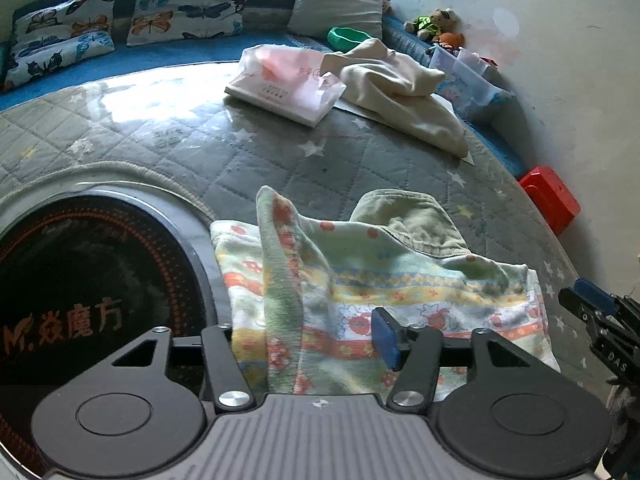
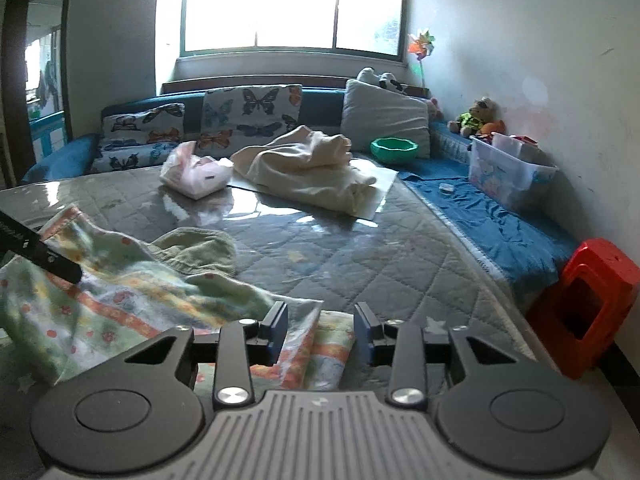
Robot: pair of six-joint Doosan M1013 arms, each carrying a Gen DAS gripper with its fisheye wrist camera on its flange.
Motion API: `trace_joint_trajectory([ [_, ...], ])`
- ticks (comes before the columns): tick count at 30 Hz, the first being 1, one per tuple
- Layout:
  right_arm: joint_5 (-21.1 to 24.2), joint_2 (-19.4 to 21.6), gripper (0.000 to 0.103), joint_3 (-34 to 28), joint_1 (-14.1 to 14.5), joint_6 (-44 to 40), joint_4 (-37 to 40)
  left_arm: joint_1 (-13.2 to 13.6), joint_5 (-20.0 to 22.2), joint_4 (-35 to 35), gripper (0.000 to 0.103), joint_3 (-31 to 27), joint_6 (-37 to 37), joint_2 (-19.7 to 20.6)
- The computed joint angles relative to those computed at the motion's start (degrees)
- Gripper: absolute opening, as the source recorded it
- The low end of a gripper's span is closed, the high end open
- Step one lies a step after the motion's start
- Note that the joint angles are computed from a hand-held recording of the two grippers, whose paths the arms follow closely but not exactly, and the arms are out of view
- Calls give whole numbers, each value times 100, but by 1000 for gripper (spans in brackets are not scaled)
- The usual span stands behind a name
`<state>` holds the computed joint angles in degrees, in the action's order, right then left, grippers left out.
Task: Fold clothes
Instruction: 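Lower the folded half onto the shirt and open both grippers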
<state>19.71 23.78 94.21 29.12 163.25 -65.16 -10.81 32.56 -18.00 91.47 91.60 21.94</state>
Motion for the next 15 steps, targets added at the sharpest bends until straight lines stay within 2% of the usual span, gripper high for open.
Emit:
trace_joint_trajectory([
  [2, -74, 11, 40, -8, 22, -140, 103, -13, -19, 160, 83, 11, -87, -2],
  [5, -153, 28, 43, -20, 56, -346, 211, -37, -67, 508, 86, 30, -284, -22],
  [6, -180, 37, 44, -30, 65, -427, 279, -40, -84, 630, 90, 36, -391, -31],
  [8, -234, 55, 46, -51, 84, -596, 427, -47, -115, 890, 92, 53, -610, -52],
  [10, -283, 68, 53, -59, 102, -737, 550, -57, -143, 1146, 92, 79, -798, -79],
  [15, -355, 127, 64, -91, 181, -1314, 1112, -75, -390, 1249, 92, 256, -791, -215],
])
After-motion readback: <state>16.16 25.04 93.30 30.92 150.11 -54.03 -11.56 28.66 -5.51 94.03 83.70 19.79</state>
